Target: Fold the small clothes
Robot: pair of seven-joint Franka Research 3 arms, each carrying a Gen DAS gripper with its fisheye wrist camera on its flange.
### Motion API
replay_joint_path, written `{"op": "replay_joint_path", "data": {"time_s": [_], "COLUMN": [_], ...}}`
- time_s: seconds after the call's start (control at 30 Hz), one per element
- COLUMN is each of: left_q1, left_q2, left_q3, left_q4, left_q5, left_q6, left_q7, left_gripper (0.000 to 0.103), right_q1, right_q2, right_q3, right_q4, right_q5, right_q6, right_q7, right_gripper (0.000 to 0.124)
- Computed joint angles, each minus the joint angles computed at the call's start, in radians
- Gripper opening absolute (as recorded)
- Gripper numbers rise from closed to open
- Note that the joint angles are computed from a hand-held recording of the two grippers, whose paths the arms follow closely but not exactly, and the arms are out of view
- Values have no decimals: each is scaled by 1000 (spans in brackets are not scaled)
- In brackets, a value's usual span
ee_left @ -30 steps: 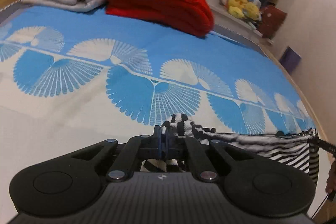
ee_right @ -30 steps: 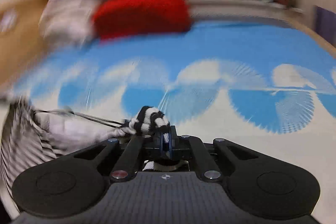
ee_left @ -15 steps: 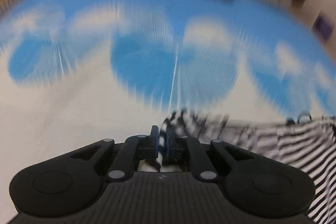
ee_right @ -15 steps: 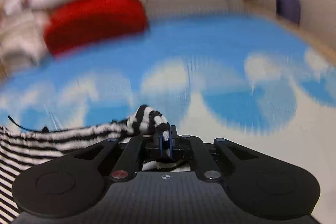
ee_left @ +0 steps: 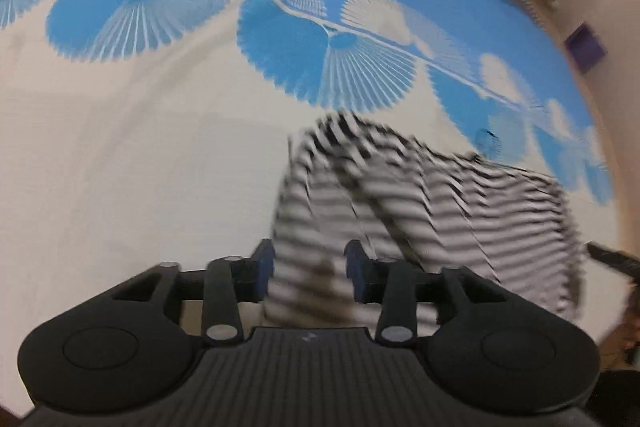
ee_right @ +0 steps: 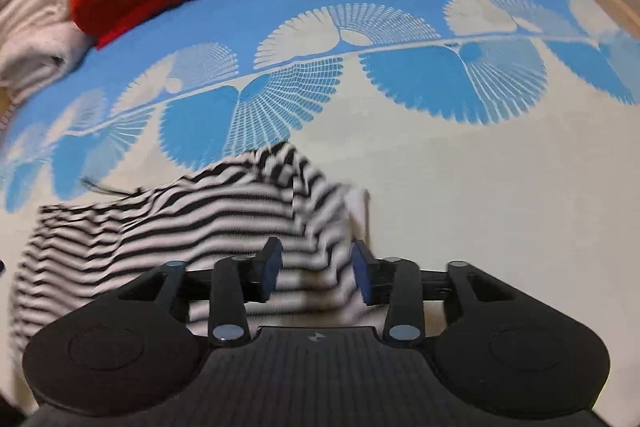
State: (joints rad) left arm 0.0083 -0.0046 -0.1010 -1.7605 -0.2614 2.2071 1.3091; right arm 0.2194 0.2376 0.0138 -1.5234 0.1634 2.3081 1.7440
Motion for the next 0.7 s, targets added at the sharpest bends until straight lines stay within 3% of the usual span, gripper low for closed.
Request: {"op": "replay_joint_path", "data": {"time_s": [0.1, 0.13, 0.17, 0.2, 0.27, 0.37, 0.4, 0.43, 0.47, 0.5, 0.6, 0.63, 0.7], "left_q1": [3, 3, 5, 8, 6, 3, 3, 3, 2, 2, 6, -6, 5], "left_q2": [-85, -94, -80, -76, -81, -67, -65, -66, -74, -96, -206, -227, -225], "left_q3": [12, 20, 32, 36, 33, 37, 36, 35, 36, 35, 37, 49, 33], "left_q4": [-140, -171, -166, -169, -182, -175, -175, -180, -189, -215, -338, -357, -337], "left_q5": [-82, -115, -142, -157, -143, -186, -193, -204, -230, -239, -292, -259, -87], "left_q6": [29, 7, -62, -75, -42, -75, -84, -77, -59, -3, 245, 272, 183], "left_q7": [-18, -43, -92, -109, -70, -23, -15, 4, 40, 59, 67, 49, -29], "left_gripper": [56, 56, 53, 53, 53, 53, 45, 33, 0, 0, 0, 0, 0], "right_q1": [-21, -26, -32, -37, -38, -36, -37, -37, -38, -41, -53, -57, -67], "right_q2": [-79, -98, -114, -118, -139, -164, -166, -174, -184, -198, -265, -289, -313], "right_q3": [2, 1, -1, -3, -4, 2, 2, 2, 2, 2, -6, -9, -11], "right_q4": [-106, -138, -168, -173, -205, -239, -242, -250, -263, -278, -362, -399, -428], "right_q5": [57, 70, 90, 97, 85, 63, 61, 58, 72, 90, 160, 198, 196], "right_q6": [-30, -33, -54, -98, -100, -105, -111, -109, -96, -76, 84, 146, 170], "right_q7": [-19, -14, -5, 12, 19, -24, -32, -34, -45, -52, -34, -23, 7], "right_gripper": [52, 52, 52, 52, 52, 51, 51, 41, 29, 1, 0, 0, 0]}}
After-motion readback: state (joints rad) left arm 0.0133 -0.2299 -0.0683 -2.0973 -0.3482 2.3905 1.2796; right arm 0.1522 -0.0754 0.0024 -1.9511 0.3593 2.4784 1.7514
